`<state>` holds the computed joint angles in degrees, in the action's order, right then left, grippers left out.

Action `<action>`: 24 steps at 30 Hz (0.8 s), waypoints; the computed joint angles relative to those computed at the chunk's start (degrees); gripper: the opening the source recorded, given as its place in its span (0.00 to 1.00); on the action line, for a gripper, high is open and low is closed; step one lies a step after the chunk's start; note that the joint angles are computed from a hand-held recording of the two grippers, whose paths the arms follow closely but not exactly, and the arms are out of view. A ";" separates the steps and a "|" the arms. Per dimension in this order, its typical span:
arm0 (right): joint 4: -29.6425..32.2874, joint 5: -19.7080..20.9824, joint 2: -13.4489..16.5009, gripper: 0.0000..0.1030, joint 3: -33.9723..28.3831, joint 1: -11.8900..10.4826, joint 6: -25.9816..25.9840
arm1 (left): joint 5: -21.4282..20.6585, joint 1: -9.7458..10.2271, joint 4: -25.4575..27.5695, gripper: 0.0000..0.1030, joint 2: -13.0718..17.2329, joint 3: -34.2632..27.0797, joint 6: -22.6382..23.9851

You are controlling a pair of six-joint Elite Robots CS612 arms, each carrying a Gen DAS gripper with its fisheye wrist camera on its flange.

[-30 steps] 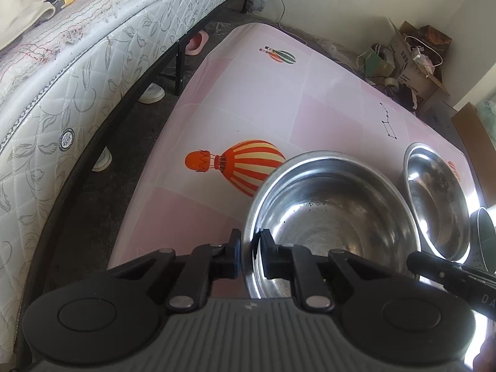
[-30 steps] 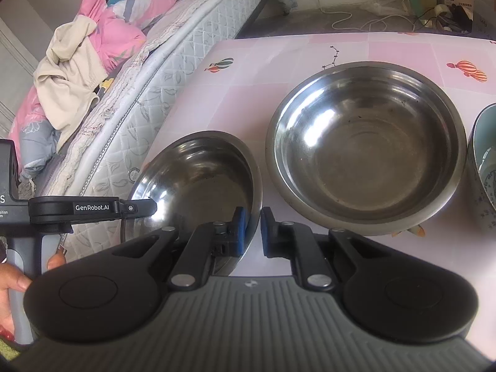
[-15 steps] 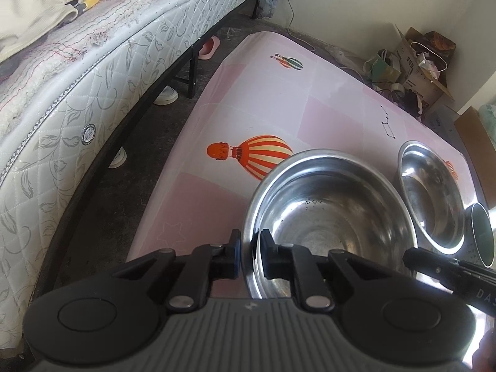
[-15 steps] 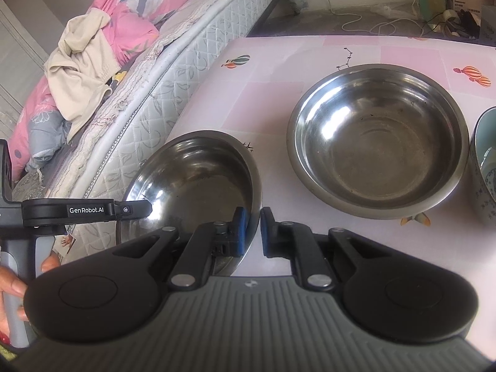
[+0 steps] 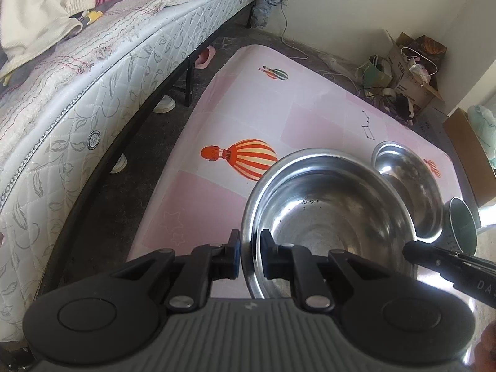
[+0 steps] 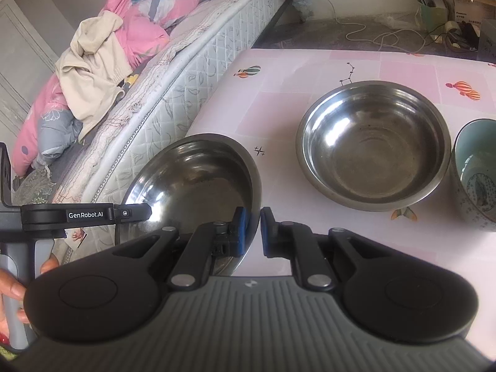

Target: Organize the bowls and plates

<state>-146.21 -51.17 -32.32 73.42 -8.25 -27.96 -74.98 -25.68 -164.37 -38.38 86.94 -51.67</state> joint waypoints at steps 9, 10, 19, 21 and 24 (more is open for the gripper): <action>-0.47 -0.04 -0.97 0.09 -0.15 -1.70 1.17 | 0.90 -1.36 0.55 0.13 0.16 -2.82 1.88; -0.50 -0.02 -0.98 0.09 -0.35 -1.93 1.45 | 0.96 -1.54 0.64 0.13 0.32 -3.36 2.13; -0.03 -0.90 0.90 0.10 -5.02 -3.71 4.91 | -1.69 -1.79 2.41 0.18 4.09 -11.39 4.50; 0.30 -1.92 2.00 0.10 -7.12 -3.92 6.04 | -2.50 -1.72 2.54 0.18 5.37 -13.65 4.87; 1.05 -3.49 3.75 0.10 -10.34 -4.12 7.43 | -3.27 -1.63 3.64 0.18 7.57 -17.48 5.21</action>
